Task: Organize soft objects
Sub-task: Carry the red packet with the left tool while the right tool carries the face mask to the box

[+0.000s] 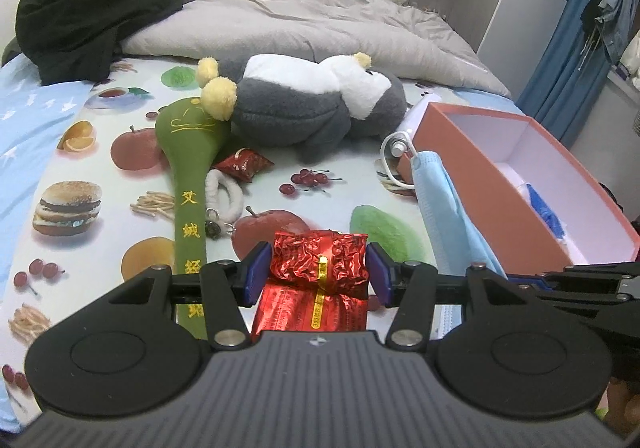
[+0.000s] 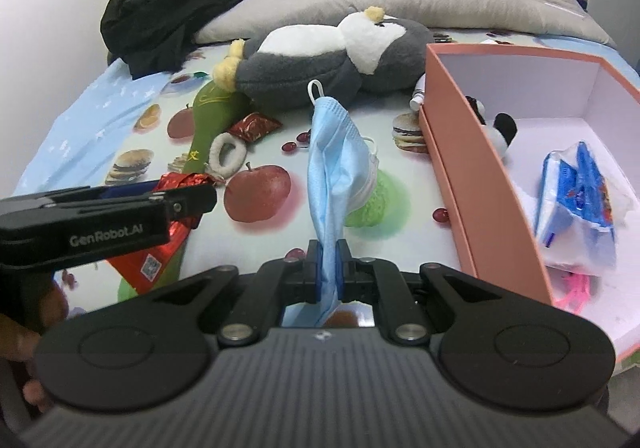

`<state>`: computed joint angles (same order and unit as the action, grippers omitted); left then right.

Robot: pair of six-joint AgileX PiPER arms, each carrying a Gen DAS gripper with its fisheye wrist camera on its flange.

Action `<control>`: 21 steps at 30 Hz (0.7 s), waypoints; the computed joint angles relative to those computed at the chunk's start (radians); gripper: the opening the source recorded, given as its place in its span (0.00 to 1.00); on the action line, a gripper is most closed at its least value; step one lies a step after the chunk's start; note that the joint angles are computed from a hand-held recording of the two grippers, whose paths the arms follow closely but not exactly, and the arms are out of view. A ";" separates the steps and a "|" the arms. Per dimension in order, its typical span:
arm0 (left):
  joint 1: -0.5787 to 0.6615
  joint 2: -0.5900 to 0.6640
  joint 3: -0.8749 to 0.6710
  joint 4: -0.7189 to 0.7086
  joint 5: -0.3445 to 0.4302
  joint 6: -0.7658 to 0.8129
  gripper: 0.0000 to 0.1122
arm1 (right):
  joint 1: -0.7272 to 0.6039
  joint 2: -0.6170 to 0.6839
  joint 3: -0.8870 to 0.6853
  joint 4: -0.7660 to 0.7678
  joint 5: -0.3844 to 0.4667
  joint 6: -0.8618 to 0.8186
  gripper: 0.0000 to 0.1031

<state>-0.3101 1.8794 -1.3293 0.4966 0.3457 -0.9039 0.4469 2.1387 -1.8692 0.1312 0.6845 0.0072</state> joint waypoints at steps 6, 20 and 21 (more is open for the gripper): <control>-0.037 -0.056 -0.013 -0.002 0.072 -0.013 0.52 | -0.007 -0.060 0.026 0.021 0.014 -0.025 0.10; -0.123 -0.004 -0.263 -0.156 0.212 0.137 0.52 | -0.085 -0.196 0.080 0.031 0.014 -0.033 0.10; -0.132 0.009 -0.290 -0.166 0.223 0.147 0.52 | -0.096 -0.209 0.091 0.029 0.009 -0.030 0.10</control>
